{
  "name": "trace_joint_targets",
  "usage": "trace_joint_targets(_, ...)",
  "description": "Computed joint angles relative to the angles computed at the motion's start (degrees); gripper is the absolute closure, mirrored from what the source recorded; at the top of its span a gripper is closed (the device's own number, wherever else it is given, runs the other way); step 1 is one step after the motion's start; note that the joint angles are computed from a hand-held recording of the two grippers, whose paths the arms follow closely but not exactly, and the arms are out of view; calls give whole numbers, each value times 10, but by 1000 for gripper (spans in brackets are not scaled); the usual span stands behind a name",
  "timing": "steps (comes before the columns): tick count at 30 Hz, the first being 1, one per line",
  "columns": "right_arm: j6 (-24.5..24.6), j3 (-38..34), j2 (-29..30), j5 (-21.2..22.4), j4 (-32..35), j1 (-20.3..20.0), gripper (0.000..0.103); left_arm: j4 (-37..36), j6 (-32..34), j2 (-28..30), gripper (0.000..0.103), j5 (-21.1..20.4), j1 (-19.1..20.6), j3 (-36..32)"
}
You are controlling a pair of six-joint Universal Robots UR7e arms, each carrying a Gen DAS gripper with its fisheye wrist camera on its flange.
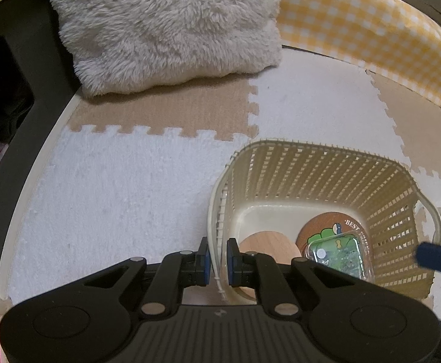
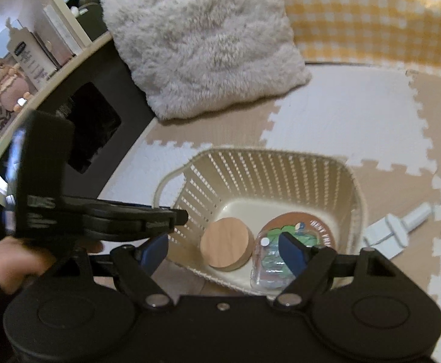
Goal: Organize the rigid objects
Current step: 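Move the right gripper to the white watch-band tool and grasp it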
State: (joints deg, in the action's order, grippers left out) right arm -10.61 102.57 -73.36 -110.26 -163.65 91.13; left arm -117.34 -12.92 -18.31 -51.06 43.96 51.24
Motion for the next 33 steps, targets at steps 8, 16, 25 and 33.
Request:
trace_joint_targets(8, -38, -4, -38, -20, -4, 28, 19, 30, -12, 6, 92, 3, -1, -17)
trace_joint_targets(16, -86, -20, -61, -61, -13, 33, 13, 70, -18, 16, 94, -3, 2, -41)
trace_joint_targets(25, -139, -3, -47, -105, -173, -10, 0, 65, -16, 14, 94, 4, -1, -39)
trace_joint_targets(33, -217, 11, -18, -136, -223, -60, 0, 55, -8, 15, 94, 11, -2, -37)
